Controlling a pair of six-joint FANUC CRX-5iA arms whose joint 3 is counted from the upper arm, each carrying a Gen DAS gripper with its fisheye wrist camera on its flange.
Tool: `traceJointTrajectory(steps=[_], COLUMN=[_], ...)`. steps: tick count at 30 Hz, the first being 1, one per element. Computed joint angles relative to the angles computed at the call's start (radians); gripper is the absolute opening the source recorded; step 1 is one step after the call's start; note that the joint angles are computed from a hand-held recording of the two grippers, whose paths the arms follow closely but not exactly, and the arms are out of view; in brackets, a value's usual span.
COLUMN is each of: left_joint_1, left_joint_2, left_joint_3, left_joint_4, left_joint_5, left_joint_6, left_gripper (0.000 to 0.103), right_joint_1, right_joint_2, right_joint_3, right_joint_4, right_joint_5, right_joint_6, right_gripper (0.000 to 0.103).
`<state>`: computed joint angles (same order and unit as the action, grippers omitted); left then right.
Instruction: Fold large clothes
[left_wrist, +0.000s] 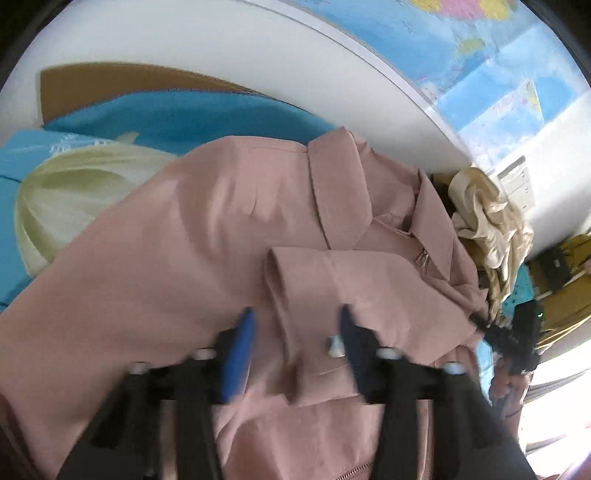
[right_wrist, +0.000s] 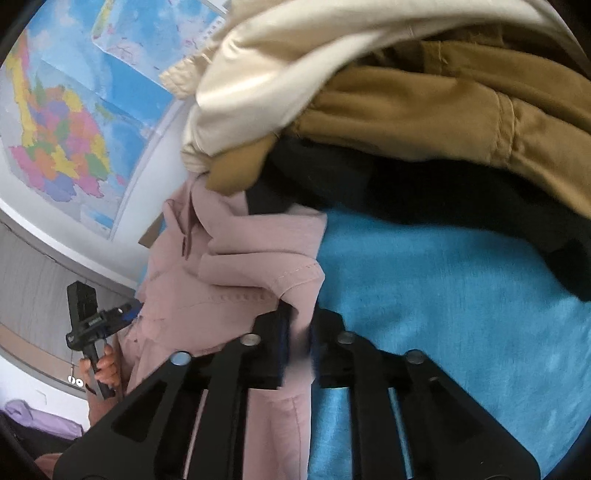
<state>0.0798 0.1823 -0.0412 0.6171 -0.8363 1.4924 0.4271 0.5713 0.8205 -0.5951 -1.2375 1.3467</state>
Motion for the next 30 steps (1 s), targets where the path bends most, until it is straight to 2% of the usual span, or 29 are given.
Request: traceJointTrajectory(steps=[1,2,3,6,8,10,12,15,18,20,23,26,30], left_joint_1=[0.004,0.003,-0.003,-0.019,-0.034,-0.046,-0.047,-0.034,-0.018,0.0,0.045,0.098,0.11], left_joint_2=[0.001,0.001,0.0,0.009,0.028,0.04,0.027,-0.054,-0.189,-0.271,-0.366,-0.412,-0.433], left_joint_3=[-0.005,-0.005,-0.003,0.026,0.061,0.097,0.09,0.02,-0.05,-0.078,-0.115,-0.169,-0.209], left_joint_4=[0.026,0.028,0.023,-0.03,-0.096,-0.174,-0.186,-0.18,-0.296,-0.382,-0.476,-0.453,-0.467], left_joint_5=[-0.007,-0.01,-0.01,-0.026,-0.039,-0.058,-0.053,0.01,0.073,0.076,0.022,-0.036,-0.116], left_joint_6=[-0.033,-0.049,-0.064,-0.068,-0.045,0.003,0.014,0.0,0.071,0.137,0.215,0.201,0.16], left_gripper=[0.068,0.071,0.073,0.074,0.073,0.068,0.068,0.068,0.075,0.078,0.081,0.081,0.081], right_joint_1=[0.008,0.022,0.034,0.08,0.117,0.15,0.191,0.228,0.265,0.283,0.306,0.307,0.321], right_joint_2=[-0.006,-0.021,-0.039,-0.095,-0.124,-0.137,-0.134,-0.077,0.011,0.112,0.233,0.217,0.177], right_joint_3=[-0.005,-0.02,-0.044,-0.109,-0.144,-0.158,-0.147,-0.053,0.07,0.214,0.392,0.379,0.341], right_joint_4=[0.019,0.053,0.087,0.19,0.264,0.315,0.351,0.317,0.299,0.283,0.297,0.261,0.242], right_joint_5=[0.003,0.016,0.04,0.119,0.167,0.195,0.2,0.124,0.02,-0.105,-0.259,-0.243,-0.209], right_joint_6=[0.003,0.009,0.012,0.037,0.042,0.055,0.103,0.209,0.263,0.261,0.226,0.229,0.252], right_gripper=[0.027,0.046,0.053,0.052,0.045,0.041,0.041,0.041,0.039,0.041,0.041,0.049,0.05])
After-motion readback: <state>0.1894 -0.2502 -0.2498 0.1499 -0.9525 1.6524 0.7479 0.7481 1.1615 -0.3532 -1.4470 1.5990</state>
